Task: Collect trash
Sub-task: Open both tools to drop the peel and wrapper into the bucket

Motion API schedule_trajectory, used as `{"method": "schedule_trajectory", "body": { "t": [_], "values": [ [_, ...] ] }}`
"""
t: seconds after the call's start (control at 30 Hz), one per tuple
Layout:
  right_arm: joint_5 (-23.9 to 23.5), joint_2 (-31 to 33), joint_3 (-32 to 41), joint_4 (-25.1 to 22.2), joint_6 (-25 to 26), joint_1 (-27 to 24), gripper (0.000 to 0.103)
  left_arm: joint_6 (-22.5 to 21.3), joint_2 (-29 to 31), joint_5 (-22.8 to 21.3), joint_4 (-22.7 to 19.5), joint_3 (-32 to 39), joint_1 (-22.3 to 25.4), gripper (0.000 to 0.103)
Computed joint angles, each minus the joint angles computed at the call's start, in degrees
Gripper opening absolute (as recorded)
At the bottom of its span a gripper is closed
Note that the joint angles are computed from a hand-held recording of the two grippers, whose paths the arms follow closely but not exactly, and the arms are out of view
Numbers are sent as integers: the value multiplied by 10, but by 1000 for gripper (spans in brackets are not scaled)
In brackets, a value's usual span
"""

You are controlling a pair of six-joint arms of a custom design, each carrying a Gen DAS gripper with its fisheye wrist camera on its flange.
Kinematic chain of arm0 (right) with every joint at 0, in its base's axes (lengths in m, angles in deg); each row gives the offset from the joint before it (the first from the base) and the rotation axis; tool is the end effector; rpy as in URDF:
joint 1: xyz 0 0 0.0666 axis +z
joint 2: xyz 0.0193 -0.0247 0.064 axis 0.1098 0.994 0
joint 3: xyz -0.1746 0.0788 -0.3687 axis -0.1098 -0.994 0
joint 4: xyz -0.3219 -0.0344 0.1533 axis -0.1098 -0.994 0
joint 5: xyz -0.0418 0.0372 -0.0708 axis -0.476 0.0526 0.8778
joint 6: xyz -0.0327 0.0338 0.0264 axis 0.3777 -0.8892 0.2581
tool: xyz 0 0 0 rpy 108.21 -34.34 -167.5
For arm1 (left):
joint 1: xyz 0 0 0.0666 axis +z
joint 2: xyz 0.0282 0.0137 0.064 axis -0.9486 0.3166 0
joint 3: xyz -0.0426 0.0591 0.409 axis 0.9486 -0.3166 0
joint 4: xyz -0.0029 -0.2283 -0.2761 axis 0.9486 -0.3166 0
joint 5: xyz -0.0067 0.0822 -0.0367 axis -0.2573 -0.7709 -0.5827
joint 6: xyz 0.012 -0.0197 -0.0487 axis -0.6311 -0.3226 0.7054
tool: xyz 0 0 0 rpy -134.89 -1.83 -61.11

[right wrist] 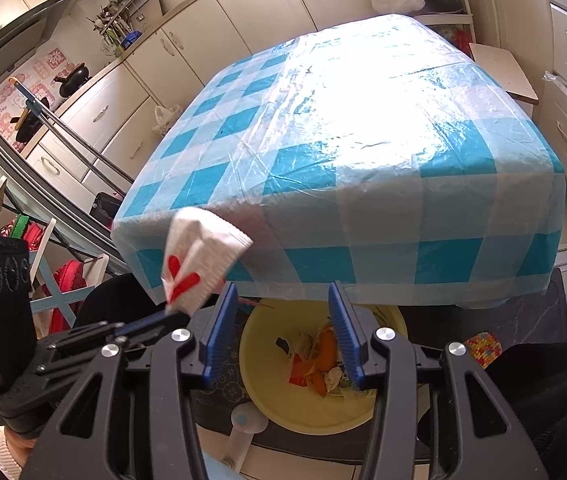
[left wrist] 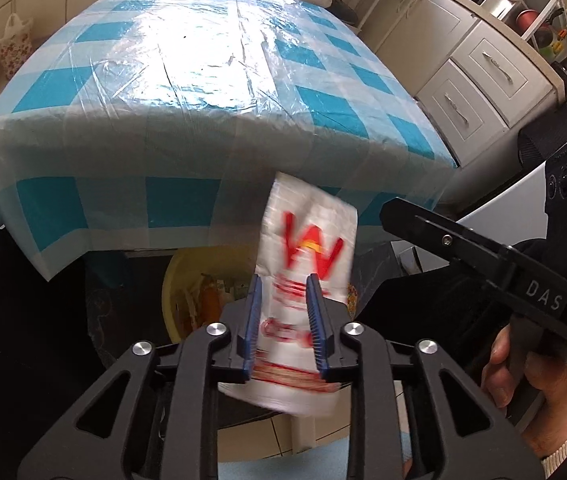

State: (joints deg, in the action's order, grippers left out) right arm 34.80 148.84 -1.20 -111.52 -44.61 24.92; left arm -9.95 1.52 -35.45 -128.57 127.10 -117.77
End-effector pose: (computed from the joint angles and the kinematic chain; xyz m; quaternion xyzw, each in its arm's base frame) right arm 0.3764 0.1408 0.4801 -0.0914 0.9274 0.2680 0.2445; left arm 0.3380 -0.3482 0.4299 -0.0281 0.9582 -0.1732 0.2260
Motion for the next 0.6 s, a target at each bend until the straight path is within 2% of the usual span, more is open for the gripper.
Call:
{"method": "schedule_trajectory", "body": {
  "t": [0.07, 0.13, 0.33, 0.43, 0.6],
  "values": [
    [0, 0, 0, 2, -4, 0, 53, 5, -2, -10, 2, -1, -1, 42],
    [0, 0, 0, 3, -8, -1, 56, 8, -5, -30, 2, -2, -4, 52],
    [9, 1, 2, 2, -14, -3, 70, 8, -10, -83, -4, 4, -9, 72],
    [14, 0, 4, 5, -19, -7, 73, 17, -16, -91, -1, -1, -5, 75],
    [26, -21, -9, 51, -57, -33, 78, 40, -21, -82, -1, -12, 7, 76]
  ]
}}
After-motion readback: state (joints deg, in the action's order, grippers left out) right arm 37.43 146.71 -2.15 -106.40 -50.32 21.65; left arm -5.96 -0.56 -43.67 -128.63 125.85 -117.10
